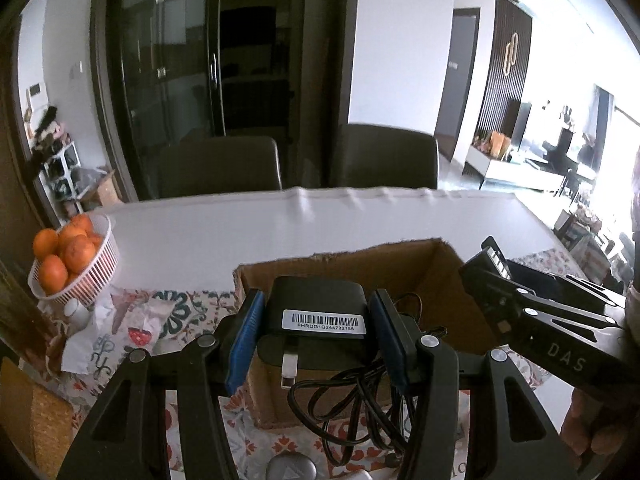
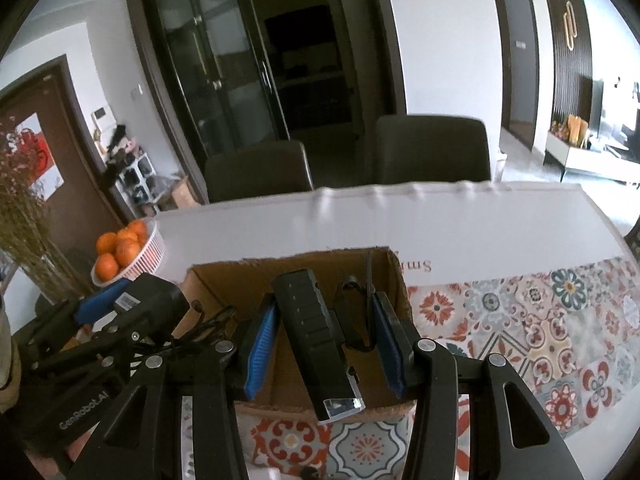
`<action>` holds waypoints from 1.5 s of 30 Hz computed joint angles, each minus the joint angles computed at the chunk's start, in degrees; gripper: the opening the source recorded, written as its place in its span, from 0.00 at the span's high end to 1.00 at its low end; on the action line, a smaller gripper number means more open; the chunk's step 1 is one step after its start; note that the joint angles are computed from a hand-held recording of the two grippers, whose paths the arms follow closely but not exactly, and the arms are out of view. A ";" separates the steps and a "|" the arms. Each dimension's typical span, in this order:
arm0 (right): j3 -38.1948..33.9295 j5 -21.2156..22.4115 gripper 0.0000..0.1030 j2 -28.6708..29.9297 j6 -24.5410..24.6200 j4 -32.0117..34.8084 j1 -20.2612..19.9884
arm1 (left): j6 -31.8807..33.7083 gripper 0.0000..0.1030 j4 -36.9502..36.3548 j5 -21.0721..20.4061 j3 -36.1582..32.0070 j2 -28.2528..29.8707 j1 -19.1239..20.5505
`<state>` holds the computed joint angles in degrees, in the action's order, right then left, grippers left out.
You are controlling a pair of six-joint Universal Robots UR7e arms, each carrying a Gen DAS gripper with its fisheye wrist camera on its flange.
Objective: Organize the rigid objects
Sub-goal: 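Carry the adapter with the left tool while the right tool carries the flashlight over the box, then open the left tool dropping the adapter while the right tool releases the flashlight into the box, then withdraw both tools from the box back toward the remaining items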
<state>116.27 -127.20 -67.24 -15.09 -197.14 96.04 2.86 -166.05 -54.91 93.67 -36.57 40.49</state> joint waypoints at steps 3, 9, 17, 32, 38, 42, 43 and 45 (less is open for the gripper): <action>-0.65 1.21 0.54 -0.12 1.81 3.15 -1.46 | -1.13 0.48 2.59 0.32 -1.30 0.94 0.48; -1.42 1.62 0.50 0.54 3.33 6.66 -3.00 | -1.68 0.47 4.46 0.47 -2.57 1.98 1.33; -0.14 -1.14 0.49 0.61 2.50 3.49 -1.63 | -0.16 0.42 -0.20 2.89 0.49 0.45 0.10; 4.49 -7.94 0.30 2.60 -8.73 -16.76 6.21 | 3.61 0.29 -13.12 6.60 12.10 -6.63 -4.10; 7.10 -8.75 0.27 2.77 -9.15 -21.42 8.48 | 2.12 0.24 -14.95 6.56 16.32 -9.98 -5.37; 8.37 -9.55 0.24 3.65 -10.81 -25.75 9.79 | 2.28 0.19 -18.25 8.32 19.21 -10.94 -6.39; 8.60 -9.90 0.23 4.03 -11.39 -27.02 10.14 | 2.08 0.18 -18.74 8.81 19.92 -11.14 -6.64; 9.10 -10.61 0.22 4.88 -12.66 -29.62 10.80 | 2.28 0.16 -20.55 9.94 21.50 -11.49 -7.11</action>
